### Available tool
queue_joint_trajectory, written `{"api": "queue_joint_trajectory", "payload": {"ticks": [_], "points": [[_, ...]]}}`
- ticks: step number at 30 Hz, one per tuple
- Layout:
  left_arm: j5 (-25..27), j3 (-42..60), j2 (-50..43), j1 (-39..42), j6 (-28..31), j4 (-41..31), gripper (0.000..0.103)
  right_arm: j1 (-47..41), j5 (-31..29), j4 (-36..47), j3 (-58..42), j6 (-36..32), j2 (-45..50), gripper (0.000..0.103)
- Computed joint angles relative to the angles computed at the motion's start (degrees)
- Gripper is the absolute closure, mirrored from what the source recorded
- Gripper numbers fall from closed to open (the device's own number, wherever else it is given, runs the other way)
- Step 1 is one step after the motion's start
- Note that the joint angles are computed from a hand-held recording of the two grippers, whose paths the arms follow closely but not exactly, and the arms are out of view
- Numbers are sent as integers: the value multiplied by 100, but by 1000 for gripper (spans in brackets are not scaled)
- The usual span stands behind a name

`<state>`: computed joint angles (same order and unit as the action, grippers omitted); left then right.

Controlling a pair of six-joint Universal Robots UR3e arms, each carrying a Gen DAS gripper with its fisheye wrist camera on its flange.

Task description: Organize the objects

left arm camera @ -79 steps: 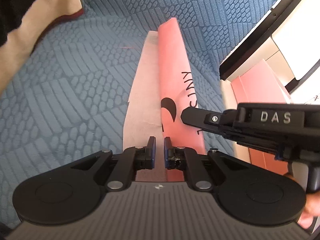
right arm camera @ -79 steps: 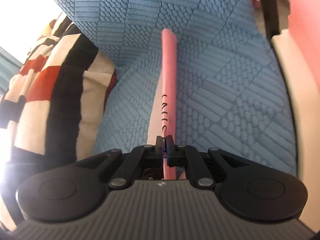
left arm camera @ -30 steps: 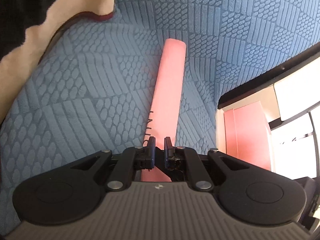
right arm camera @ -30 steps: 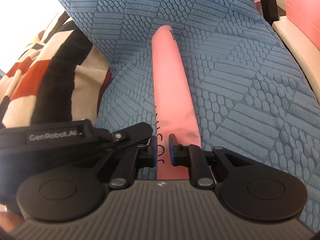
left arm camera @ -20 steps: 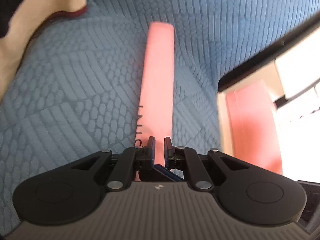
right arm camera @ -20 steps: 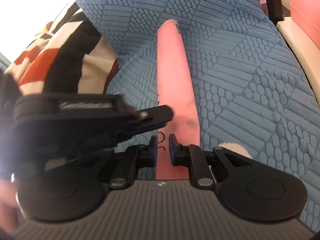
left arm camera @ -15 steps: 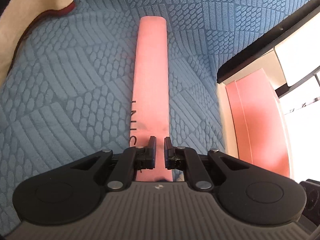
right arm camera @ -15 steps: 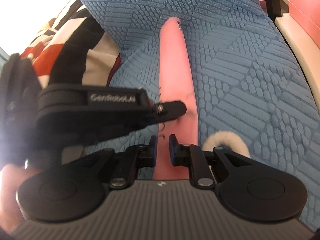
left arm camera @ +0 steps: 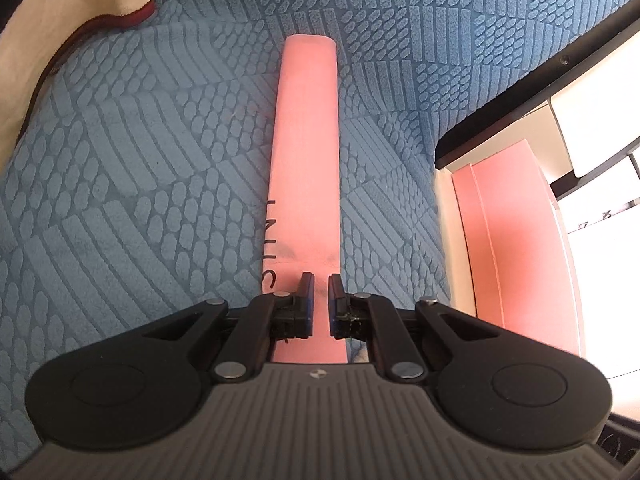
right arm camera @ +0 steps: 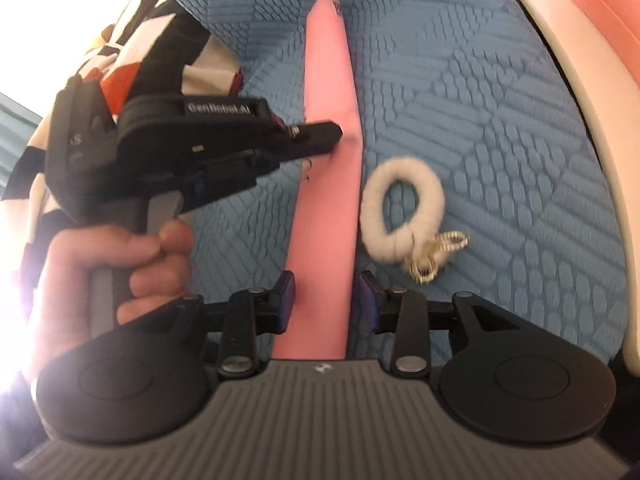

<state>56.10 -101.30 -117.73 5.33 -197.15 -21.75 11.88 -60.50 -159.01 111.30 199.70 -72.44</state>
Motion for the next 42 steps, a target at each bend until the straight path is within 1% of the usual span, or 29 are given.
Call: {"api": "queue_joint_trajectory", "payload": {"ticks": [5, 7, 8, 10, 12, 14, 17, 19, 23, 25, 29, 33, 37, 39, 42], "points": [[-48, -41, -26, 27, -51, 85, 92, -276, 625, -484, 329, 216, 136, 65], [-79, -69, -41, 43, -61, 139, 92, -464, 1080, -591, 443, 271, 252, 65], [-122, -78, -60, 67, -104, 167, 92, -581, 1403, -660, 522, 298, 352, 65], [-179, -87, -73, 103, -138, 175, 92, -696, 1756, -953, 700, 474, 496, 65], [-163, -64, -75, 97, -97, 146, 92, -742, 1927, -1200, 810, 625, 598, 65], [-146, -34, -86, 86, -73, 123, 92, -760, 2014, -1275, 815, 724, 661, 65], [-153, -7, -114, 87, -59, 120, 92, -737, 2028, -1063, 722, 670, 632, 68], [-151, -2, -127, 84, -65, 130, 92, -790, 2195, -1048, 755, 679, 654, 70], [-216, 9, -173, 99, -146, 159, 92, -963, 2552, -1636, 922, 996, 647, 74], [-215, 52, -196, 90, -126, 136, 92, -1089, 2712, -1846, 963, 1183, 593, 74], [-407, -85, -217, 218, -251, 277, 92, -1288, 2871, -2109, 825, 1628, 534, 74], [-462, -162, -220, 260, -335, 376, 92, -1355, 2959, -2220, 444, 2072, 748, 74], [-475, -215, -234, 276, -456, 504, 92, -1300, 2859, -1871, -47, 2252, 863, 74], [-439, -225, -222, 255, -454, 534, 92, -1231, 2640, -1593, -301, 2344, 852, 74], [-449, -257, -231, 275, -555, 619, 92, -1174, 2518, -1220, -779, 2475, 990, 74]]}}
